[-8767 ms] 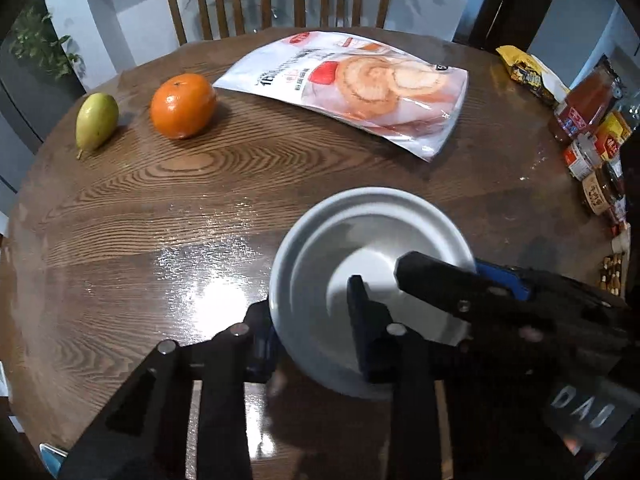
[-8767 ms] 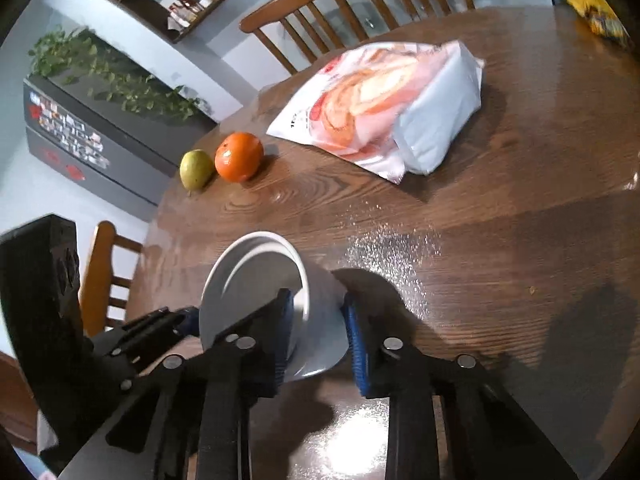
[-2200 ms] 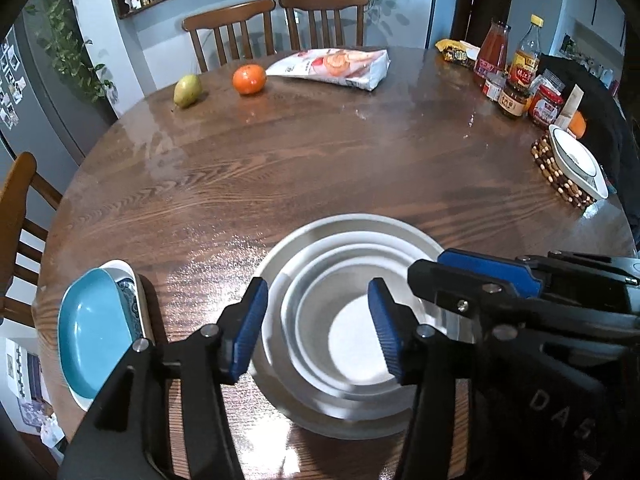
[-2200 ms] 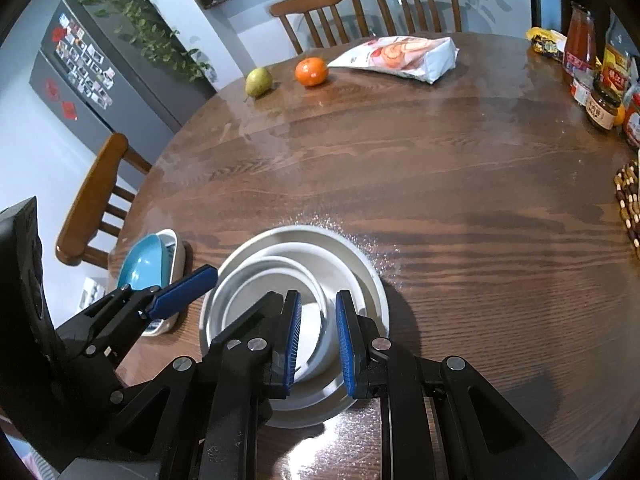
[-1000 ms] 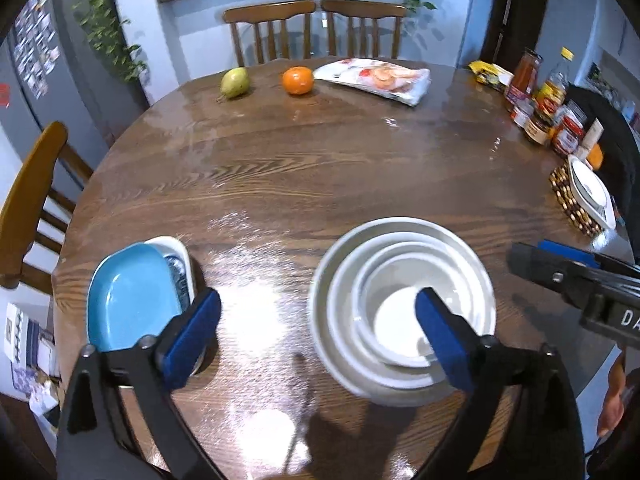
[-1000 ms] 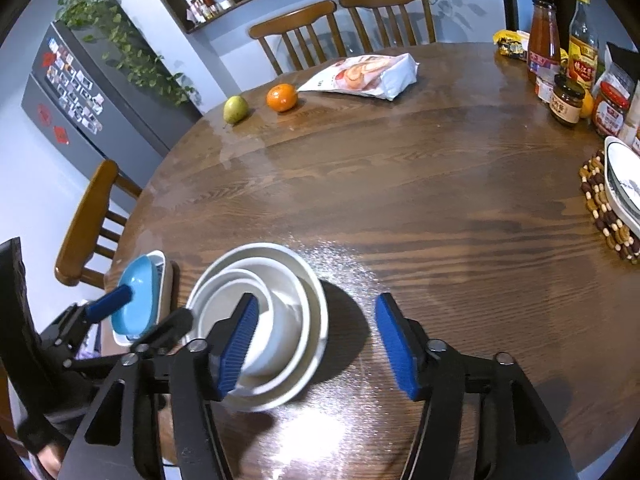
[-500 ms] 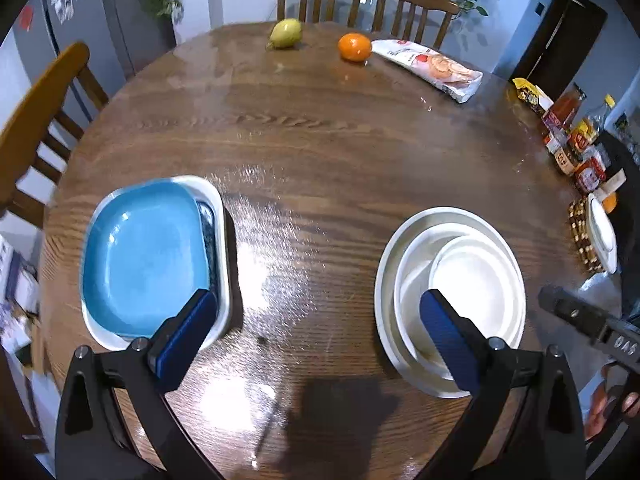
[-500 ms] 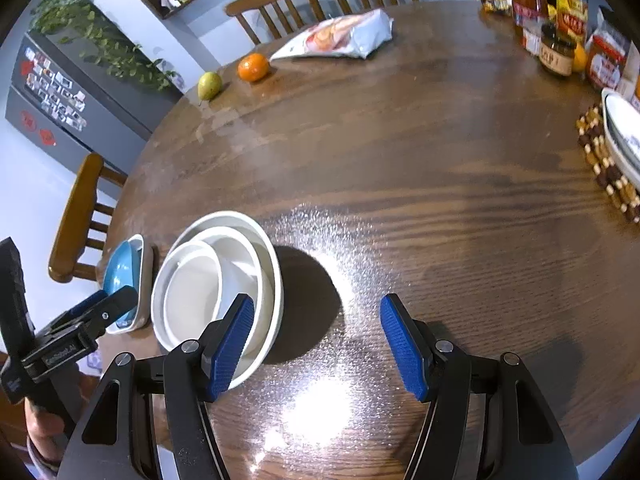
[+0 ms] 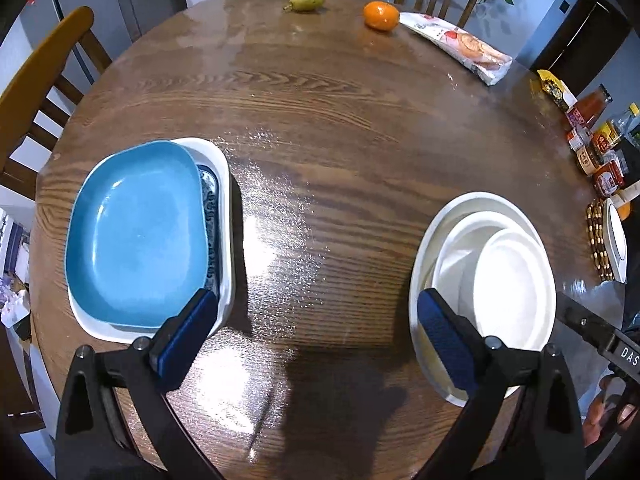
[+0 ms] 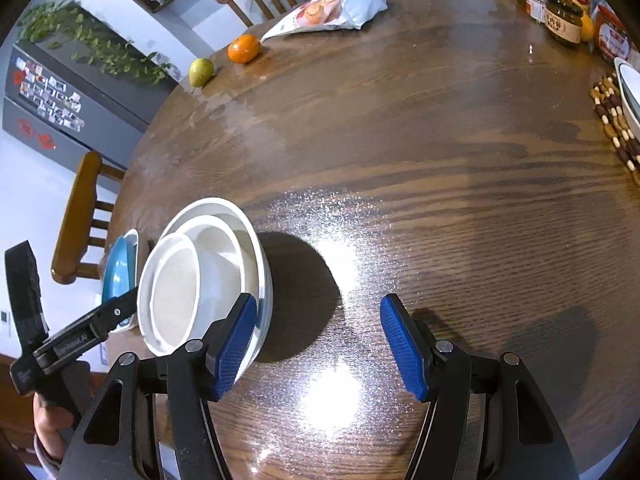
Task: Organize plates and bowls
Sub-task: 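Move the left gripper to the rim of the nested bowl stack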
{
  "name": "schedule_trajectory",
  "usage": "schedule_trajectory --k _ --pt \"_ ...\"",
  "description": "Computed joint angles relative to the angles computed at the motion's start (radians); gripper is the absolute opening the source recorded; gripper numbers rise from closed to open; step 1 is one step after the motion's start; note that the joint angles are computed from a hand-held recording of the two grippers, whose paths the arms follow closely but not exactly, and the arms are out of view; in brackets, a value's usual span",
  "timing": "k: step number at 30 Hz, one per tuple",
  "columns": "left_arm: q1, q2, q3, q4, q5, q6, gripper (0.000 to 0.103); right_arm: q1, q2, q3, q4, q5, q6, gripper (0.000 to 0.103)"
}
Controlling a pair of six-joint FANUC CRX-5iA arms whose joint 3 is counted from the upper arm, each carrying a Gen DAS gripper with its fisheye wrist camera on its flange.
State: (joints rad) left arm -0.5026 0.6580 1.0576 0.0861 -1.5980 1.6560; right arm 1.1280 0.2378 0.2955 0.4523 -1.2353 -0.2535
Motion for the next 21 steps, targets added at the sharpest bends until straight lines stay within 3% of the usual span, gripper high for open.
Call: schedule_trajectory --k 6,10,13,18,21 --pt "0.013 0.053 0.070 0.050 -0.069 0.005 0.090 -0.018 0.017 0.026 -0.044 0.004 0.036 0.064" --pt "0.005 0.073 0.101 0.054 -0.088 -0.002 0.078 -0.025 0.003 -0.001 -0.054 0.046 0.029 0.061" --pt "0.003 0.064 0.085 0.059 -0.071 -0.001 0.070 -0.026 -0.007 -0.025 -0.042 0.085 0.017 0.050" --pt "-0.001 0.023 0.003 0.092 0.003 -0.014 0.041 -0.025 0.004 -0.018 -0.009 0.128 0.040 0.018" --pt "-0.001 -0.002 -0.045 0.107 0.040 -0.026 0.032 -0.020 0.033 0.025 0.004 0.095 0.069 0.011"
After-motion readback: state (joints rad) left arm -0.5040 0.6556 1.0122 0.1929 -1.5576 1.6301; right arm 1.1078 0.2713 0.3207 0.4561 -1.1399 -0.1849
